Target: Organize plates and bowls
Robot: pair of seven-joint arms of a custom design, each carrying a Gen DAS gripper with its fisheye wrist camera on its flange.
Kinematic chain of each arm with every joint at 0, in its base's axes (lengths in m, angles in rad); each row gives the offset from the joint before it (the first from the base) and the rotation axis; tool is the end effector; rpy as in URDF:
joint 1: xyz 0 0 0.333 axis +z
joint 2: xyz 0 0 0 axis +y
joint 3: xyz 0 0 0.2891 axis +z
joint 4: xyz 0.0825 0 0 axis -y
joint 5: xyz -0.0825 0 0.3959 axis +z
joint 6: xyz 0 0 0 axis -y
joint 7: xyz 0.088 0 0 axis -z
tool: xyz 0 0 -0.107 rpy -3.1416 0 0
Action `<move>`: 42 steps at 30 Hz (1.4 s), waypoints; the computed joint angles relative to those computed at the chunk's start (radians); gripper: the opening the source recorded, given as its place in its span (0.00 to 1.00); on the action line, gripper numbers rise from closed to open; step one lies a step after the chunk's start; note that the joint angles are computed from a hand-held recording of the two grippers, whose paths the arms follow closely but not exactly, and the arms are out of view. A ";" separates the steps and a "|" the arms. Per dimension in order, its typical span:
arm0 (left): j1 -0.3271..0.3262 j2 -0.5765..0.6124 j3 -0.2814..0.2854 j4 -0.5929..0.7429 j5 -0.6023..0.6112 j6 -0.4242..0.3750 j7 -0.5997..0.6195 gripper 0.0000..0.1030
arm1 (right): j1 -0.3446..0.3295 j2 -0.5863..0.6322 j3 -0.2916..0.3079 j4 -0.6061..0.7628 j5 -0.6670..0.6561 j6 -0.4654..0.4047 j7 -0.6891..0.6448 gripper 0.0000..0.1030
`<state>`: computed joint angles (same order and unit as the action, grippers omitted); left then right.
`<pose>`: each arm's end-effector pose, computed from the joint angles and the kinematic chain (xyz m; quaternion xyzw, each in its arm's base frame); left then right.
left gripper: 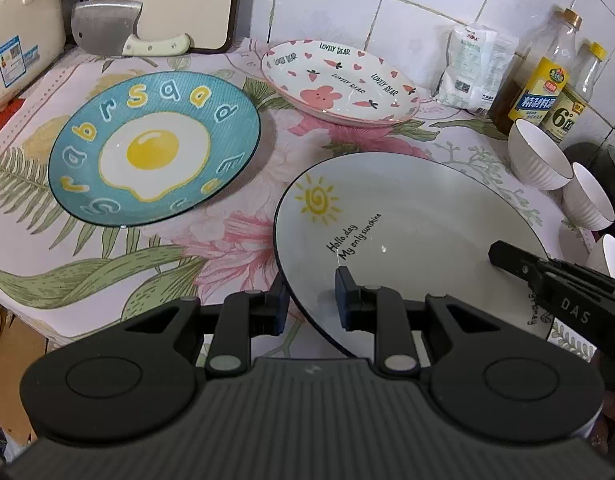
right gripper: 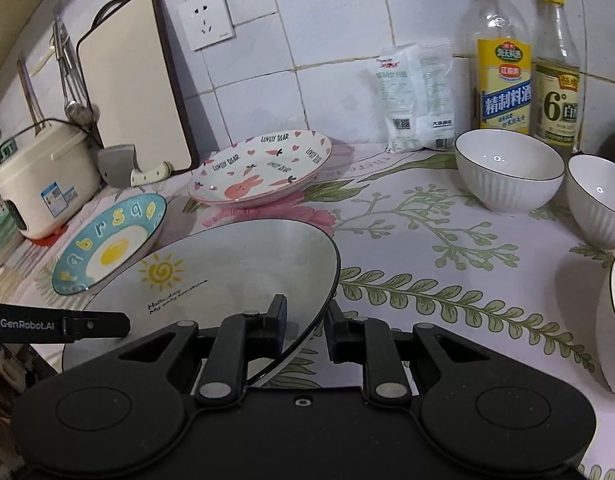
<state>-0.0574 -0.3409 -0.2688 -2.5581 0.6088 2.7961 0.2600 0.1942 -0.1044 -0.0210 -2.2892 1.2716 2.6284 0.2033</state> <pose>0.4419 -0.1770 0.4043 -0.7988 0.4993 -0.2616 0.2103 0.5346 0.0700 0.3956 -0.7778 0.4524 -0.0987 0.4250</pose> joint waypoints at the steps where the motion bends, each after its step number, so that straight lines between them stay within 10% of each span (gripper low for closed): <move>1: 0.005 0.003 -0.004 -0.001 0.009 0.004 -0.006 0.21 | 0.000 0.006 0.000 0.003 0.001 -0.002 -0.005 0.24; 26: -0.094 0.037 0.067 0.014 -0.225 -0.042 0.228 0.22 | -0.023 0.031 0.024 0.012 -0.215 0.027 0.092 0.29; 42: -0.167 -0.169 0.123 -0.040 -0.468 -0.181 0.555 0.43 | -0.003 -0.234 -0.048 -0.070 -0.381 -0.198 0.371 0.54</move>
